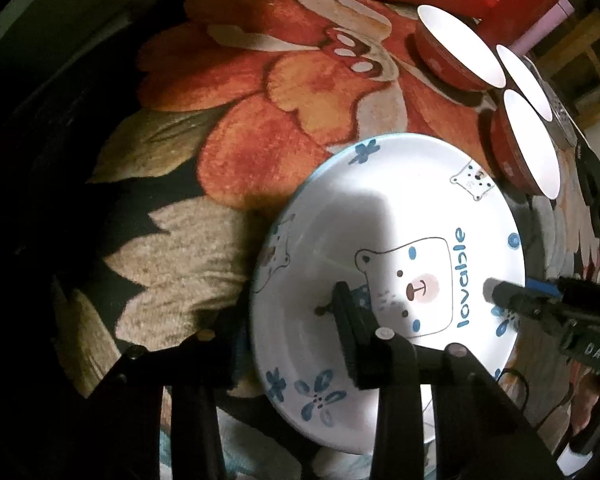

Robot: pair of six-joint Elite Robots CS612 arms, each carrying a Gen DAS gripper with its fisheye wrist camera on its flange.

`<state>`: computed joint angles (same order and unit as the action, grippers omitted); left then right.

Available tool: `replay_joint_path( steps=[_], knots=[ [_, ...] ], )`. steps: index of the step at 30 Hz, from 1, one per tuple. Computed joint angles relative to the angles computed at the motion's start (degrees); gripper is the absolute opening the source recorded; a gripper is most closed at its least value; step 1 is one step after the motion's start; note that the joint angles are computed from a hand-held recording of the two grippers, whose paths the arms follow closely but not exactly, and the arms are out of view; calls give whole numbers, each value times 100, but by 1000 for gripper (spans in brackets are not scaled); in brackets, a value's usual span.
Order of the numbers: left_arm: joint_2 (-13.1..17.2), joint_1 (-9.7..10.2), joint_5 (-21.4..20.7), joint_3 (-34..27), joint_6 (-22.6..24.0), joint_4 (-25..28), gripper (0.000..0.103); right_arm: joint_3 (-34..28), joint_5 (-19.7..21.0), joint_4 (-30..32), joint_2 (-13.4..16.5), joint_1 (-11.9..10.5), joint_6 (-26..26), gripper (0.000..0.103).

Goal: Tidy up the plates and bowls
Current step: 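Carry the small bear-print plate with the right gripper over the stacked plates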

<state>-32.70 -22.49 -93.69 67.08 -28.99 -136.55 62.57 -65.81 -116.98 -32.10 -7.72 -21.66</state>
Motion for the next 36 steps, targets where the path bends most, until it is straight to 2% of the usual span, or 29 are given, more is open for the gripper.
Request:
replay_joint_path(
  steps=[3, 5, 7, 11, 15, 23, 36],
  knots=[
    [3, -1, 4, 0, -32, -33, 35, -20, -59, 18, 43, 34, 144, 23],
    [12, 13, -17, -18, -51, -10, 32, -7, -179, 11, 42, 64, 125, 16],
    [7, 28, -81, -10, -53, 8, 30, 83, -282, -143, -10, 74, 79, 16],
    [-100, 39, -244, 198, 65, -92, 24, 40, -265, -75, 5, 38, 105, 15],
    [-197, 2, -406, 351, 158, -225, 24, 47, -320, -33, -16, 0, 99, 15],
    [-309, -108, -626, 421, 332, -446, 24, 387, -271, 53, -290, -206, -71, 15],
    [-195, -403, -978, -43, 663, -181, 24, 913, -247, -288, -717, -581, 421, 15]
  ],
)
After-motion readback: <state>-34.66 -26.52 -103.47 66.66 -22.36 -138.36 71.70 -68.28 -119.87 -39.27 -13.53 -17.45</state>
